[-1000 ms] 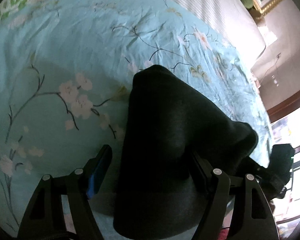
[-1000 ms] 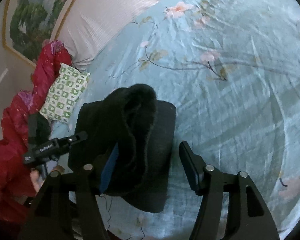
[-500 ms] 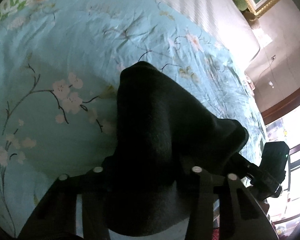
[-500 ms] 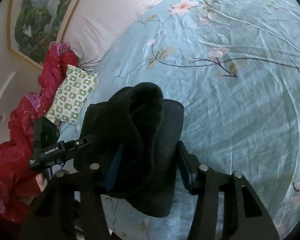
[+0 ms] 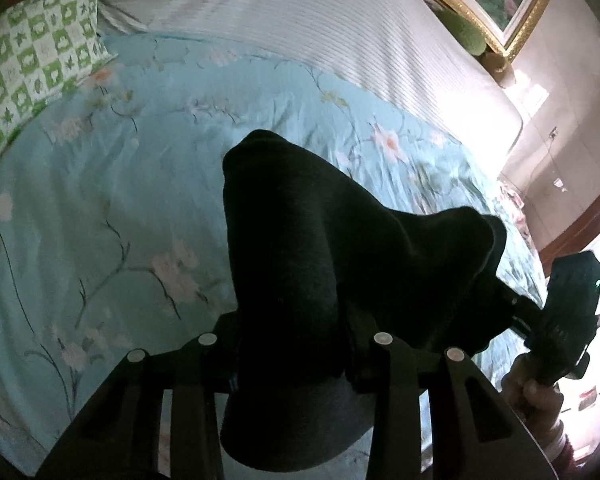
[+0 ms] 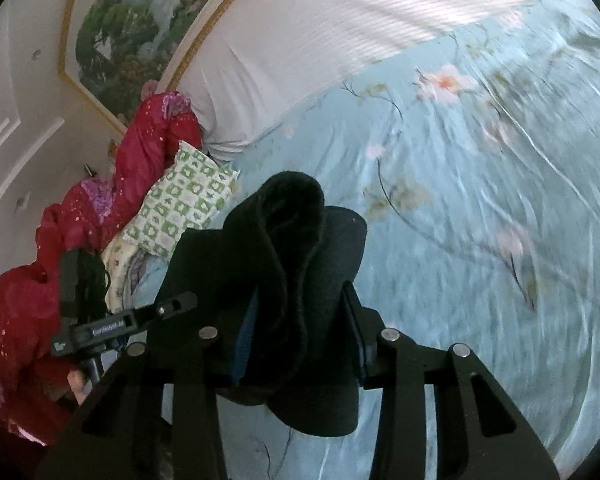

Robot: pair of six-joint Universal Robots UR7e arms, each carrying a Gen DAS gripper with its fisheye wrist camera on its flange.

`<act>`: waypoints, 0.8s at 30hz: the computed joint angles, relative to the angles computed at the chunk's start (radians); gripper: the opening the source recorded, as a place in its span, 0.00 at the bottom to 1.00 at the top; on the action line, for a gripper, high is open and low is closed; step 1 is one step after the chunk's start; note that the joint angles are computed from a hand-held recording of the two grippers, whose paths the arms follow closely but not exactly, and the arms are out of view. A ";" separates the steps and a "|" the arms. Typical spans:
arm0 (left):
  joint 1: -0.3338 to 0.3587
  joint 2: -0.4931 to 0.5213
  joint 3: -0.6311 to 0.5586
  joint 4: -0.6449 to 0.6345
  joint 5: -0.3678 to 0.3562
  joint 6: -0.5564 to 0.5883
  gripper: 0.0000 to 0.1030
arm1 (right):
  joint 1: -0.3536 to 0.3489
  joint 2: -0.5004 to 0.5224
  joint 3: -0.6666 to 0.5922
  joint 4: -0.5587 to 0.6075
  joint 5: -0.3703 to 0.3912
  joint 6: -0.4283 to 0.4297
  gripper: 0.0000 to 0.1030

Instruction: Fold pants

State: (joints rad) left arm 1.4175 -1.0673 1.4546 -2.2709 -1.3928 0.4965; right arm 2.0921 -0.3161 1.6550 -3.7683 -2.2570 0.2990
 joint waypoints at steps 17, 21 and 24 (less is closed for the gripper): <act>0.006 0.160 -0.170 -0.037 0.070 -0.058 0.36 | -0.111 -0.010 -0.122 0.177 0.093 -0.074 0.40; 0.013 0.178 -0.183 -0.035 0.087 -0.069 0.36 | -0.128 -0.005 -0.140 0.211 0.101 -0.067 0.40; 0.026 0.193 -0.205 -0.011 0.089 -0.076 0.36 | -0.138 -0.002 -0.147 0.240 0.105 -0.051 0.41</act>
